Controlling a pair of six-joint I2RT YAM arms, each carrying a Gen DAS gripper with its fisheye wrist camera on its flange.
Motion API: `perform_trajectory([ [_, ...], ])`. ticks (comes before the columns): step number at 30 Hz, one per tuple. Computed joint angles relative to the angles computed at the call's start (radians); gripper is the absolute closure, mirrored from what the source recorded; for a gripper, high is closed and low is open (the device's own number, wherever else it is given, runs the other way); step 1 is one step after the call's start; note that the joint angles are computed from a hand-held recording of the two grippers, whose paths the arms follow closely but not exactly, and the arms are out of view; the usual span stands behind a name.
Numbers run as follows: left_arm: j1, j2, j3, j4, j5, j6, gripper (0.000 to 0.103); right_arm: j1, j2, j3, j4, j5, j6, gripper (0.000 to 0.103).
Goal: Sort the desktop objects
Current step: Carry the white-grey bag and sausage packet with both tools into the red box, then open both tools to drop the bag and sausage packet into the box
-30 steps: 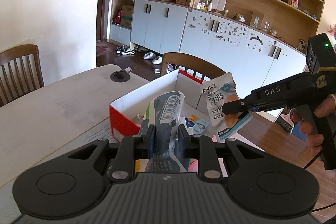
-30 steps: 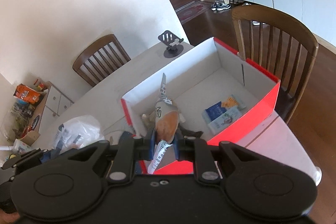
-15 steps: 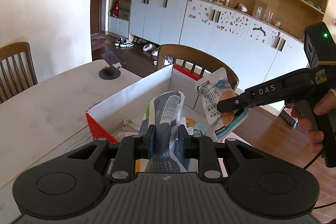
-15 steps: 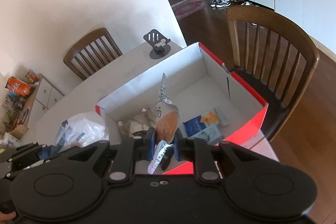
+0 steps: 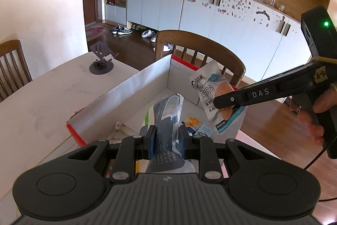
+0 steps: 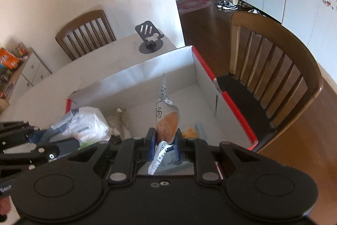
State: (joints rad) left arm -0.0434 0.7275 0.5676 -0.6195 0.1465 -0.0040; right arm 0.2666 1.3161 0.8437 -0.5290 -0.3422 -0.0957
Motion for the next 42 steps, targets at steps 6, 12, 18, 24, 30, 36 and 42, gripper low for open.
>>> perform_trajectory([
  [6, -0.055, 0.141, 0.017, 0.087, -0.064, 0.007, 0.082, 0.01, 0.1, 0.048, 0.041, 0.046, -0.059, 0.086],
  [12, -0.078, 0.269, 0.023, 0.16, -0.101, -0.002, 0.082, 0.035, 0.226, 0.113, 0.054, 0.087, -0.119, 0.086],
  [18, -0.072, 0.375, 0.067, 0.196, -0.109, 0.006, 0.082, 0.078, 0.304, 0.147, 0.084, 0.152, -0.168, 0.086],
  [24, -0.07, 0.456, 0.099, 0.216, -0.101, -0.001, 0.082, 0.124, 0.365, 0.166, 0.14, 0.236, -0.24, 0.086],
  [30, -0.096, 0.499, 0.106, 0.237, -0.126, 0.011, 0.082, 0.159, 0.415, 0.186, 0.17, 0.282, -0.29, 0.087],
  [36, -0.112, 0.547, 0.112, 0.259, -0.129, 0.006, 0.082, 0.169, 0.45, 0.199, 0.171, 0.28, -0.308, 0.086],
  [42, -0.111, 0.594, 0.123, 0.259, -0.105, 0.001, 0.082, 0.158, 0.459, 0.208, 0.159, 0.246, -0.295, 0.086],
])
